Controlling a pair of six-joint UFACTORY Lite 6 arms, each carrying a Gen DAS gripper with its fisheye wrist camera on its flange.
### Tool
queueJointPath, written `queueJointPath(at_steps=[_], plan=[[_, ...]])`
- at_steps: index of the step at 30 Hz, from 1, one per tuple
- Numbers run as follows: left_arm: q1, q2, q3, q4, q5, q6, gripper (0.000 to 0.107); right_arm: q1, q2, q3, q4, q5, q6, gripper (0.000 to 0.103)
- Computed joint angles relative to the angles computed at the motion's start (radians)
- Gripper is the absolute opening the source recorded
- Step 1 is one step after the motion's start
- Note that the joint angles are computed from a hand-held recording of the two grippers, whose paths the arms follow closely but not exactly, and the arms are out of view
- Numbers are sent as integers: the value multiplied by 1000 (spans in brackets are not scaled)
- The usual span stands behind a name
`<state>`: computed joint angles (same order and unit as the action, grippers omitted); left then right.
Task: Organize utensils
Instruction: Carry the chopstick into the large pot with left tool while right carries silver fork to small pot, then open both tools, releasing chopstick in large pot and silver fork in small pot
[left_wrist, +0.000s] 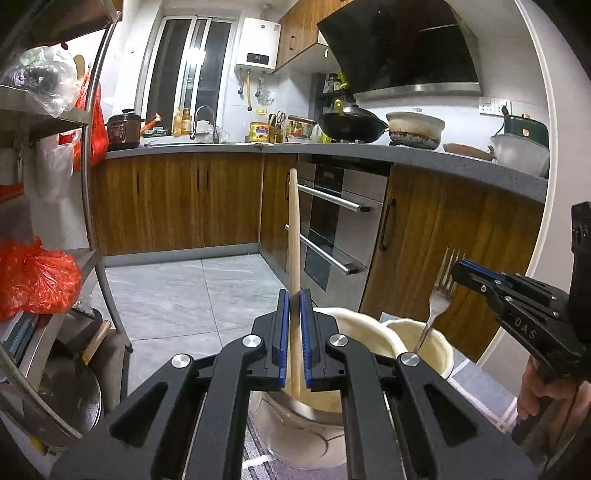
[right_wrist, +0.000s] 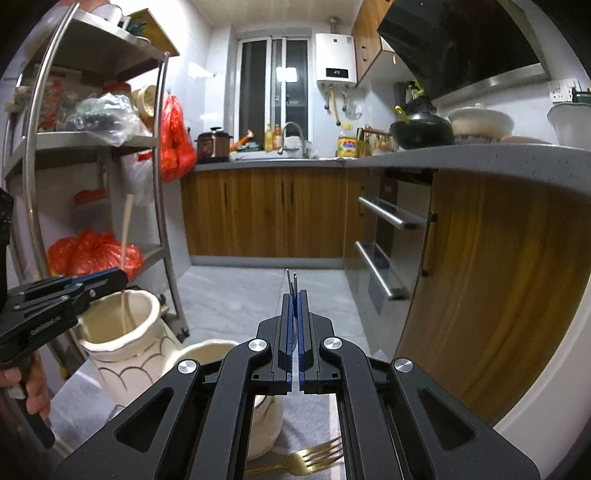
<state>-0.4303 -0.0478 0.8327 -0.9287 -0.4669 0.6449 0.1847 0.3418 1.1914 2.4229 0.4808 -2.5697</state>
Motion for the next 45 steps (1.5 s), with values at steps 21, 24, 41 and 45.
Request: queueJointPath(at_steps=[21, 24, 41, 45], plan=[[-25, -120, -93, -86, -47, 75, 74, -58, 25, 33, -216, 42, 258, 41], [-46, -145, -114, -145, -82, 123, 91, -88, 4, 13, -271, 86, 324, 75], [-294, -317, -268, -538, -173, 391, 97, -248, -45, -55, -425, 89, 489, 98], [-352, -295, -266, -582, -162, 409, 97, -286, -15, -43, -514, 77, 588, 98]])
